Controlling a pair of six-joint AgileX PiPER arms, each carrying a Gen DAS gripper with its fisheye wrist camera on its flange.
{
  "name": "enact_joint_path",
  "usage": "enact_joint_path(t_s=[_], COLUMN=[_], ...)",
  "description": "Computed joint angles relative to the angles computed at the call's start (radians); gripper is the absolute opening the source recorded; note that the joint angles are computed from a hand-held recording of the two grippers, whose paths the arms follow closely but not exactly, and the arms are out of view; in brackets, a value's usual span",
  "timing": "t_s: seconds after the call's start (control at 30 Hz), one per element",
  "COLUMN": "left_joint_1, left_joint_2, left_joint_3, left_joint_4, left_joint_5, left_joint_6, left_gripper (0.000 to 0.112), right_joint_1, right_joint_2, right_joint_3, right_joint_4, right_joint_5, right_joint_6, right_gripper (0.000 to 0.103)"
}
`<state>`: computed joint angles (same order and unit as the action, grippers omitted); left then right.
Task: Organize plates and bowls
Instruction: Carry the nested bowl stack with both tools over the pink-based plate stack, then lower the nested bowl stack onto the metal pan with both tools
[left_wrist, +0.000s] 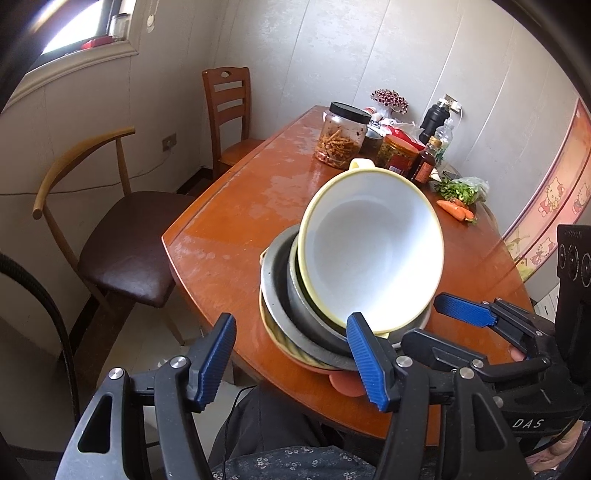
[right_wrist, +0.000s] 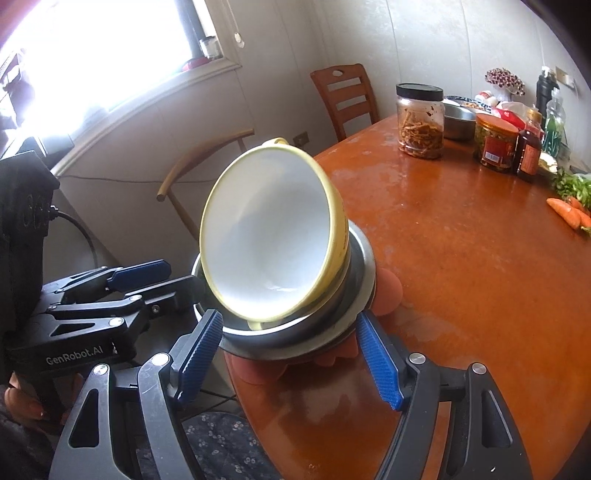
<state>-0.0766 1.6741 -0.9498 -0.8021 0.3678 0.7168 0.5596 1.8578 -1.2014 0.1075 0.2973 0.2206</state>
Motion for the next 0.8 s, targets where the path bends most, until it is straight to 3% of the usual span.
enact_joint_path(t_s=[0.27,0.4,0.8], left_joint_1=[0.049,0.081,0.076], left_joint_2=[-0.001,0.028,0.206], left_joint_3=[0.011,-0.01,-0.188], left_joint_4=[-0.075,-0.145,-0.119], left_joint_5=[0.016,0.075,0.213], left_joint_6=[0.065,0.127,0.065], left_gripper=[0.066,0.069,0.073], right_joint_1=[0.009,0.009,-0.016], right_joint_2=[-0.001,0.002,0.029], right_joint_3=[0.007,0.003,-0.02], right_joint_4=[-0.071,-0.074,0.083], right_joint_5=[-0.005,-0.002,-0.004], right_joint_6=[0.075,0.08,-0.081], right_gripper=[0.079,0.079,0.082])
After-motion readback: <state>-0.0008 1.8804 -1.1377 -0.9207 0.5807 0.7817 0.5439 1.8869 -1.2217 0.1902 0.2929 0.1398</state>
